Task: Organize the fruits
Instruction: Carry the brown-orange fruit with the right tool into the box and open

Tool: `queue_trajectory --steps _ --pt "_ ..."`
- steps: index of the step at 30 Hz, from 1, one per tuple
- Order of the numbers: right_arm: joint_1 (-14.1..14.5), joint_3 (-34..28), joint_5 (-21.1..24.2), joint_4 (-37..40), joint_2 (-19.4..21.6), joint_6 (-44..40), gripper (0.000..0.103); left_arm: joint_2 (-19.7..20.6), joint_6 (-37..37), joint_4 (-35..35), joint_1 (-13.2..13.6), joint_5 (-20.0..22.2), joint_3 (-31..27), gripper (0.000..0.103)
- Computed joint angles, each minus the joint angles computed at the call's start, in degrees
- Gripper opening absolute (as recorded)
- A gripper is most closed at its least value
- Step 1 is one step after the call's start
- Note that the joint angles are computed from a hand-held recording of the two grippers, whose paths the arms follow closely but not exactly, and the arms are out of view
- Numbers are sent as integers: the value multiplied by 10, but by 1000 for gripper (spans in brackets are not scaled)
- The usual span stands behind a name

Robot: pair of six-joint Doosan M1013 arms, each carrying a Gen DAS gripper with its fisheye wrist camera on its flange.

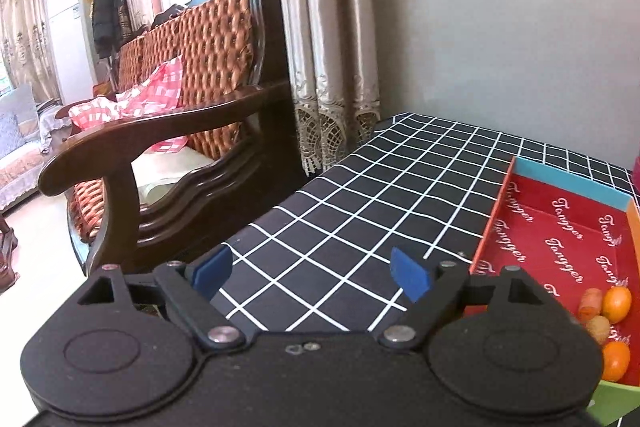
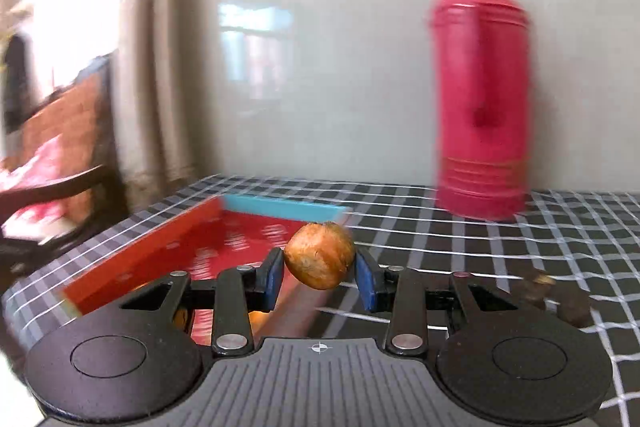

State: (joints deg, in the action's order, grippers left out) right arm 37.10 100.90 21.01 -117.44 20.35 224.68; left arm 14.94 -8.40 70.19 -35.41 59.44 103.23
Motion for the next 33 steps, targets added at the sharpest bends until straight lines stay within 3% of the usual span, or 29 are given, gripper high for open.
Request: queue_trajectory --steps 4,12,14,15,16,18,20,25,33 --pt "2 -8 -48 -96 5 45 39 -1 1 0 1 7 2 79" --pt "19 -18 -70 -38 15 -94 40 -2 3 -6 5 10 2 79" --pt "21 -26 -65 -17 22 -117 61 -2 3 -9 5 8 2 79" --pt "22 -25 -57 -17 22 -113 81 -3 3 -11 5 6 1 79" --pt "24 -21 -43 -33 21 -91 88 -3 3 -12 5 3 1 79" --pt "27 -11 -8 -60 15 -58 88 -3 1 -11 4 0 1 79" --pt "27 -8 11 -37 12 -72 88 -2 2 -10 3 -3 0 79" --pt "26 -6 49 107 3 -174 102 -2 2 -9 -1 -16 -4 80" --pt "25 1 187 311 -11 -339 103 11 17 6 -25 -72 -25 80"
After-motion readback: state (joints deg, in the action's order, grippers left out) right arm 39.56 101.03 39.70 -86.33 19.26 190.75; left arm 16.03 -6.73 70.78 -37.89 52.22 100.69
